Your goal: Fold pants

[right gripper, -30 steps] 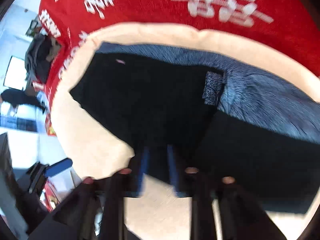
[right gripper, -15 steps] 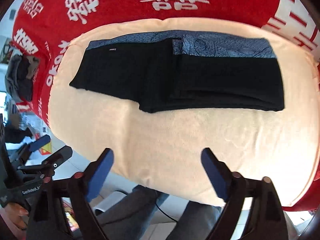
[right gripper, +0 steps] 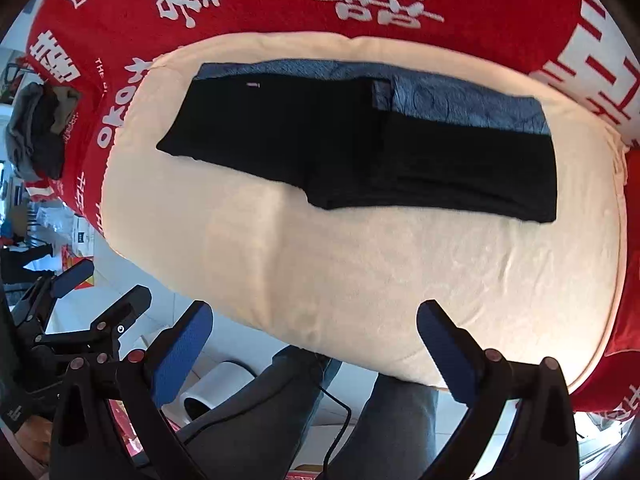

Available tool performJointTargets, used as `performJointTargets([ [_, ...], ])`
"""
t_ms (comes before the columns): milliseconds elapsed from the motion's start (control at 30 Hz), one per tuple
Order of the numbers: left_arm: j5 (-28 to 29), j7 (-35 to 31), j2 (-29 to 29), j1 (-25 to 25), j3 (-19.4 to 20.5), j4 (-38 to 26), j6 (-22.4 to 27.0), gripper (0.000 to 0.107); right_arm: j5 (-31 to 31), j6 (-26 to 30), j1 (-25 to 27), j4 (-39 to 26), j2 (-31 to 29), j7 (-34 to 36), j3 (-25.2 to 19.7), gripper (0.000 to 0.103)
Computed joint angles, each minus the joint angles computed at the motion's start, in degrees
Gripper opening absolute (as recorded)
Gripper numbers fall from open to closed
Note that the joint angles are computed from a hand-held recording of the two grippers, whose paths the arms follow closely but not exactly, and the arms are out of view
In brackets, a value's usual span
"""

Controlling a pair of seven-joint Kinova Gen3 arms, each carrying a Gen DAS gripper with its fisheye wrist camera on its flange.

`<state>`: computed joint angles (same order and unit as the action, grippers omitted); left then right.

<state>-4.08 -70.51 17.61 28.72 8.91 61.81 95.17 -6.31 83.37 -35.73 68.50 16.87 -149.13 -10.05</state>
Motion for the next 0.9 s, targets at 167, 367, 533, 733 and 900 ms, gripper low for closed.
performJointTargets([
  [167,0.3,0.7,0.8,-0.5,-0.4,-1.7,0.8,0.102,-0.4,1.2,0.4,-1.9,0.9,0.7,0.1,0.102],
  [367,0.5,1.4,1.6,-1.0,-0.8,-3.2,2.0,0.102,-1.0,2.5,0.8,-3.3,2.0,1.8,0.4,0.102],
  [533,0.4,1.8,2.3,-1.1,-1.1,-4.5,2.7,0.102,-1.2,2.7,1.2,-3.9,2.5,2.0,0.7,0.102],
  [733,-0.2,2.2,3.3,-0.6,-1.3,-6.0,3.5,0.102,-1.8,2.8,1.8,-4.0,2.8,2.7,0.8,0.102],
  [900,-0.2,2.5,3.7,-0.3,-1.4,-6.5,3.9,0.102,-2.2,2.8,2.3,-3.7,2.7,2.9,0.9,0.102],
])
